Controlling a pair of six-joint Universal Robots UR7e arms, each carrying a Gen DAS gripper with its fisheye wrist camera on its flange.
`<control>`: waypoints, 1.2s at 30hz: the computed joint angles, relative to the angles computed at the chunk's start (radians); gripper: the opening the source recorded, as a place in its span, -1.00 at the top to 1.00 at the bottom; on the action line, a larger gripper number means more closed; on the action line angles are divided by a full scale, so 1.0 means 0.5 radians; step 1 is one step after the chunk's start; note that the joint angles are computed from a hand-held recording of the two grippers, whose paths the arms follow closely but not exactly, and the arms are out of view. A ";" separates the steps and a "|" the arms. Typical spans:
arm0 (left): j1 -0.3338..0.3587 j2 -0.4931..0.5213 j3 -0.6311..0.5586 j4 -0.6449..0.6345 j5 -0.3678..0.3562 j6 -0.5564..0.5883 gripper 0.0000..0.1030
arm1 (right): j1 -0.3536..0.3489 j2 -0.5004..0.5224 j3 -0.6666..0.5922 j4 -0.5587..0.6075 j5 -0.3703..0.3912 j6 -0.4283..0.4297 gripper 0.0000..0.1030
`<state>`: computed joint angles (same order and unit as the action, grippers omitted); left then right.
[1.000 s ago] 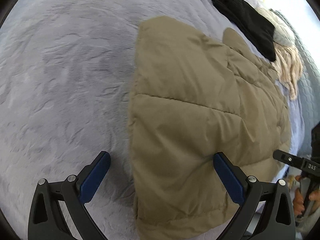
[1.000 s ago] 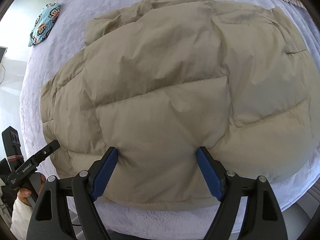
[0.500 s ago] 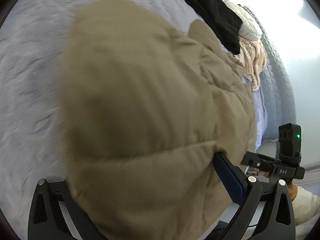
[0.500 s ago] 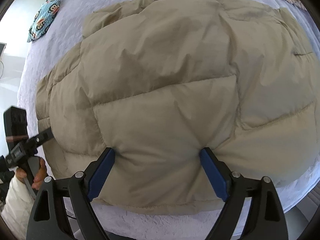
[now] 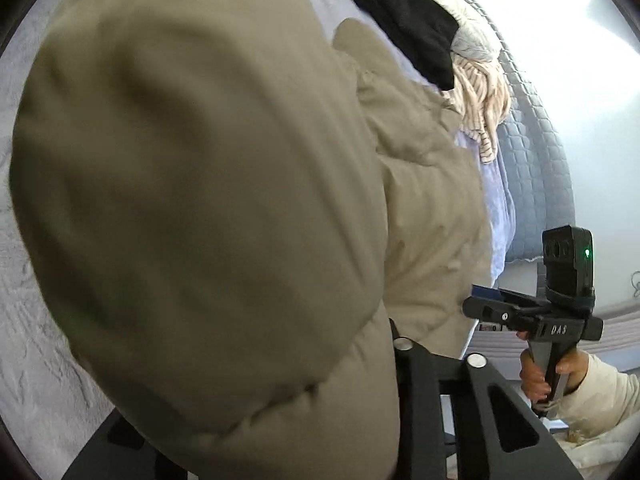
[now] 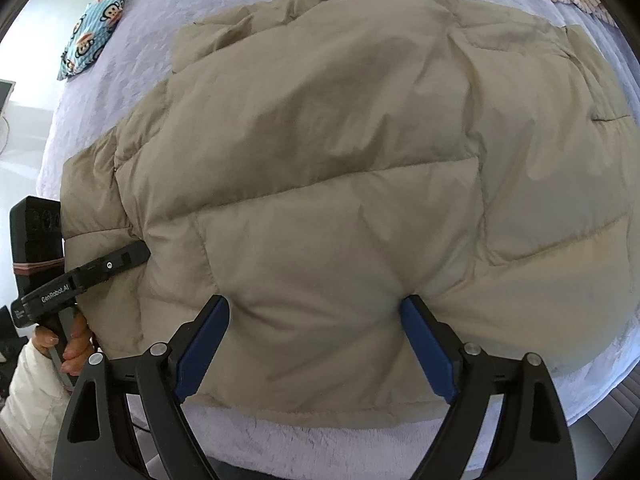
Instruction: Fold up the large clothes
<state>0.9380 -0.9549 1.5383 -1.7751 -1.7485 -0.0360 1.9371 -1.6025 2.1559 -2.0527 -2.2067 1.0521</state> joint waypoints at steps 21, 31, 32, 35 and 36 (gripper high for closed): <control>-0.704 0.052 -0.193 -0.124 0.051 -0.663 0.46 | -0.656 -0.147 0.323 -1.231 0.359 -0.995 0.94; -0.922 0.236 -0.388 0.037 0.164 -0.854 0.46 | -0.773 -0.513 0.480 -1.166 0.681 -0.990 0.96; -0.941 0.208 -0.359 0.057 0.177 -0.865 0.46 | -0.752 -0.632 0.549 -1.151 0.703 -0.958 0.96; -0.963 0.238 -0.419 0.161 0.222 -0.870 0.46 | -0.718 -0.883 0.696 -1.015 0.777 -0.883 0.96; -0.980 0.269 -0.437 0.183 0.235 -0.871 0.46 | -0.724 -0.973 0.757 -0.961 0.840 -0.857 0.96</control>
